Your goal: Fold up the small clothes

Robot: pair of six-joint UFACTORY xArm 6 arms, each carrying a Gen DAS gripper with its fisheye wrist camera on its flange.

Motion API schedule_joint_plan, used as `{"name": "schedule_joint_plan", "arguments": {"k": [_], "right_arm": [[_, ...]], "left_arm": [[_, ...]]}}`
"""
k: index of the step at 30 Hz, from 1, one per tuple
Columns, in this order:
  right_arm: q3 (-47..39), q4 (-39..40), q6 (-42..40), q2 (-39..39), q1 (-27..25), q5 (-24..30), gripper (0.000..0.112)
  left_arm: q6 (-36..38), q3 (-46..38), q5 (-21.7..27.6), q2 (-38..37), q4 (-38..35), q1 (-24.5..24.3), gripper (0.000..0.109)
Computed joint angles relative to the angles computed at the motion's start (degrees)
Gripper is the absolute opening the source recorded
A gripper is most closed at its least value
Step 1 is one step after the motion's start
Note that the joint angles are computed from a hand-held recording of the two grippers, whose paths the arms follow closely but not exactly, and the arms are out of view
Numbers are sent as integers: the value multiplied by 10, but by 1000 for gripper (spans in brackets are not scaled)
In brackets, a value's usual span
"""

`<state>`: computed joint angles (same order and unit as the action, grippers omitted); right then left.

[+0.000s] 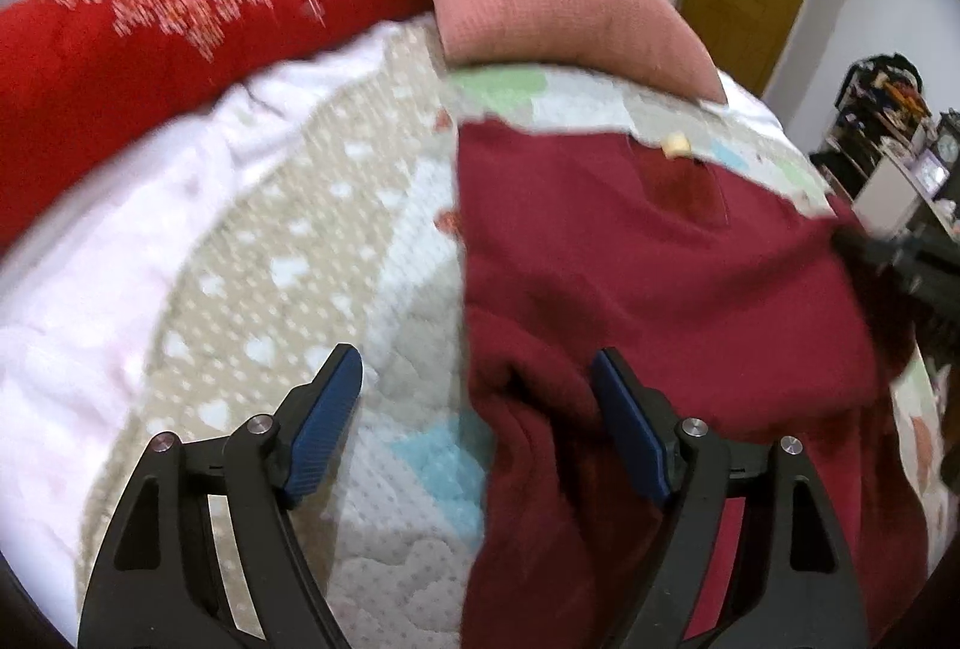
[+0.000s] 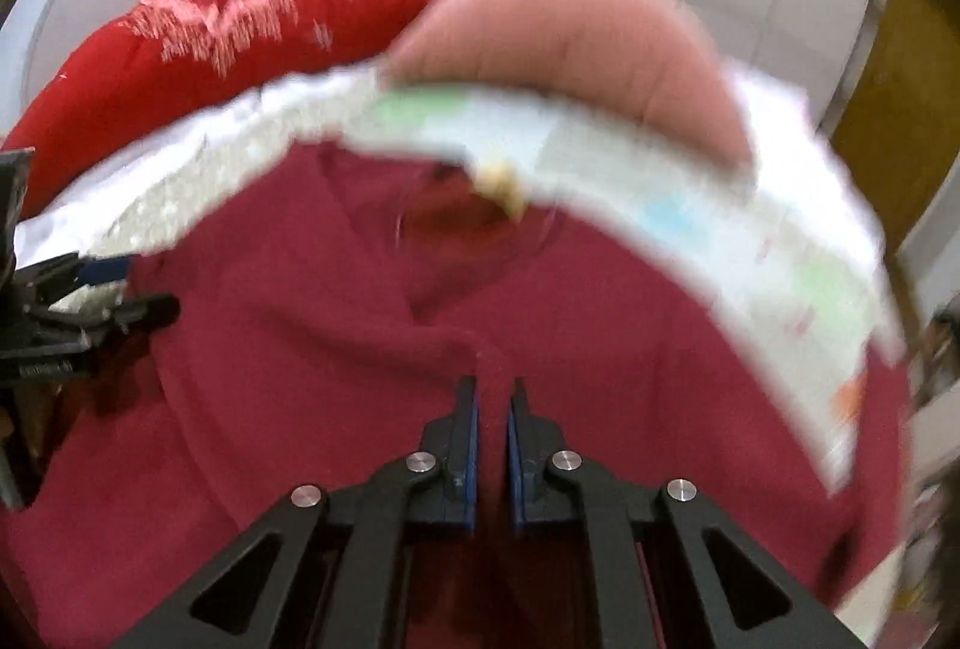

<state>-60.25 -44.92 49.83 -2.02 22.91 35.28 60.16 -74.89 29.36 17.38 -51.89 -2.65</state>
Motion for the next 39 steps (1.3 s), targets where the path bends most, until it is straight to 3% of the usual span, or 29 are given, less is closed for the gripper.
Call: {"name": "schedule_joint_plan", "arguments": {"k": [2, 5, 7, 9, 11, 14, 15, 18, 20, 22, 26, 31, 32, 34, 35, 37, 38, 39], "right_arm": [[-33, -96, 49, 5, 16, 45, 7], [-72, -173, 89, 40, 13, 64, 8], [-99, -143, 52, 80, 9, 87, 12], [-94, -54, -3, 86, 0, 112, 13], [-24, -32, 21, 25, -18, 72, 15], [48, -64, 99, -63, -29, 109, 36], [72, -72, 127, -96, -36, 114, 38], [139, -49, 186, -171, -82, 34, 38], [156, -16, 192, -173, -113, -32, 38], [152, 7, 175, -144, -128, -65, 38], [145, 65, 166, -95, -135, -52, 38], [213, 84, 225, -154, -169, -148, 40], [208, 85, 232, -149, -170, -146, 47], [190, 113, 225, -125, -171, -139, 48], [182, 120, 226, -109, -174, -149, 47], [183, 74, 273, -109, -177, -165, 12], [179, 61, 277, -108, -177, -171, 3], [177, 32, 292, -116, -170, -155, 3]], "left_arm": [[17, 2, -14, -2, -27, -5, 80], [-46, -3, -35, 11, 49, -15, 80], [-57, -8, -32, 14, 57, -13, 80], [-45, -9, -29, 14, 40, -8, 80], [-54, -22, -9, 22, 38, 2, 80], [-92, -35, 8, 34, 61, 5, 81], [-95, -33, 3, 33, 64, 3, 81], [-100, -19, -23, 26, 81, -7, 81], [-109, -17, -31, 26, 96, -10, 81], [-116, -22, -26, 31, 106, -9, 81], [-112, -12, -27, 18, 109, -6, 81], [-69, 23, -40, -12, 73, -2, 81], [-73, 25, -36, -15, 74, 0, 81], [-87, 29, -19, -21, 84, 6, 81], [-98, 31, -15, -24, 98, 9, 81], [-113, 38, -3, -34, 128, 19, 81], [-107, 43, 2, -40, 123, 24, 81], [-99, 48, 7, -46, 114, 31, 81]]}}
